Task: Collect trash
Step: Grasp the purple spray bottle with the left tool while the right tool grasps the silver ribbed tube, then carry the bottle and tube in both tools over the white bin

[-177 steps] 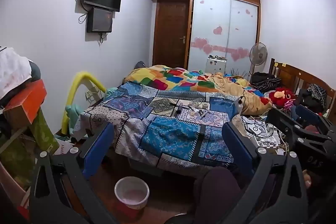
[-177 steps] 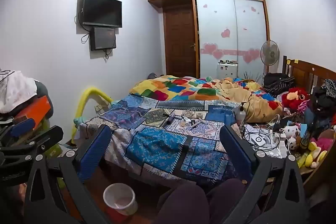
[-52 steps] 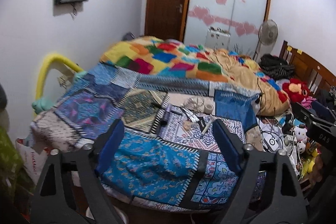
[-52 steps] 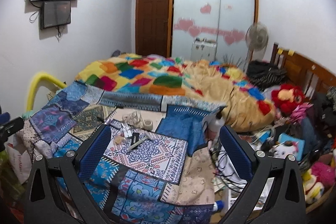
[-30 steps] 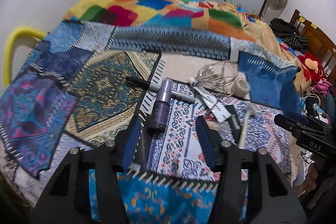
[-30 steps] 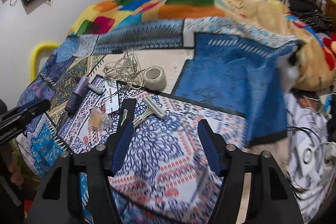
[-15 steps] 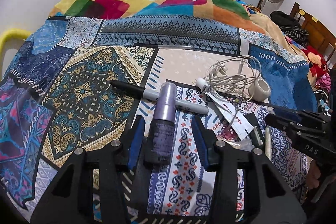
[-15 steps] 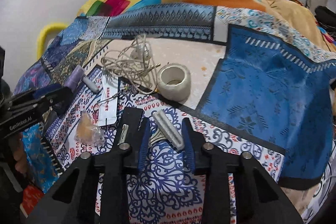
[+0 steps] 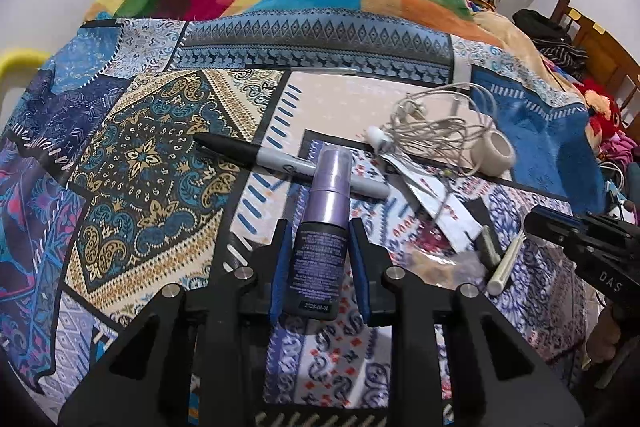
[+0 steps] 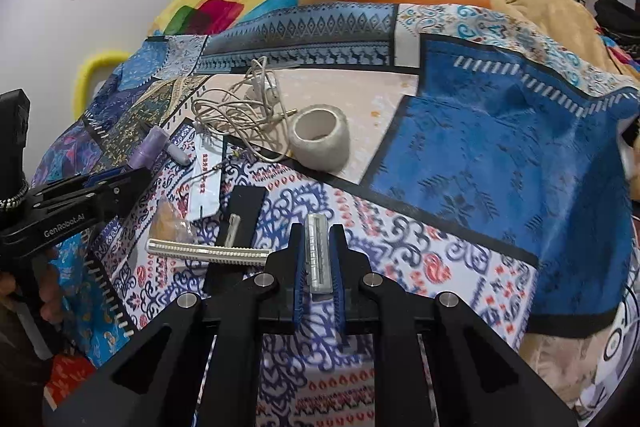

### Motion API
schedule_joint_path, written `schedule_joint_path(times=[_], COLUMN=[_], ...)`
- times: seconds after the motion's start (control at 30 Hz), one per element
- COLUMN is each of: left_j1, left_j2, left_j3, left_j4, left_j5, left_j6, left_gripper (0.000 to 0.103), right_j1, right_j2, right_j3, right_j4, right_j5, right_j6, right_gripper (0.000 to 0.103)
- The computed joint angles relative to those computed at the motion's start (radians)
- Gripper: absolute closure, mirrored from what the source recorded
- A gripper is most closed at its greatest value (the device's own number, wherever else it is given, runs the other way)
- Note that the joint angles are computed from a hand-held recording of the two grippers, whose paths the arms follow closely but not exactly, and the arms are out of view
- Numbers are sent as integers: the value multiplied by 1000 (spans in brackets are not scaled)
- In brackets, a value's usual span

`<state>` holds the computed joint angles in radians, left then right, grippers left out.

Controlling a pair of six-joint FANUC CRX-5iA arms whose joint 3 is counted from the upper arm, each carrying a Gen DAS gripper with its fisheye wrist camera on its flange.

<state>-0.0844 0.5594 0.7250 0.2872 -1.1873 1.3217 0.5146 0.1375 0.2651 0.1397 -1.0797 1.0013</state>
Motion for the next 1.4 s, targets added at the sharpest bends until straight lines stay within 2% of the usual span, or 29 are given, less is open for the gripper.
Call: schedule_joint_path(times=[0.43, 0.83, 1.17, 1.4], left_j1=[18, 95, 237, 416], left_j2=[-191, -449, -677, -829], left_j3=[-123, -257, -411, -533], left_j4=[47, 110, 176, 281], left_j5=[25, 51, 42, 3], left_j6=[-18, -15, -64, -145], left_gripper=[75, 75, 75, 75], right_j1=[68, 228, 403, 519], right_j2=[-86, -172, -217, -203], right_j3=[-3, 40, 63, 82], right_j4=[135, 287, 402, 457], right_j5=[-50, -114, -146, -176], right_j6=[-135, -228, -296, -318], right_gripper=[92, 92, 92, 92])
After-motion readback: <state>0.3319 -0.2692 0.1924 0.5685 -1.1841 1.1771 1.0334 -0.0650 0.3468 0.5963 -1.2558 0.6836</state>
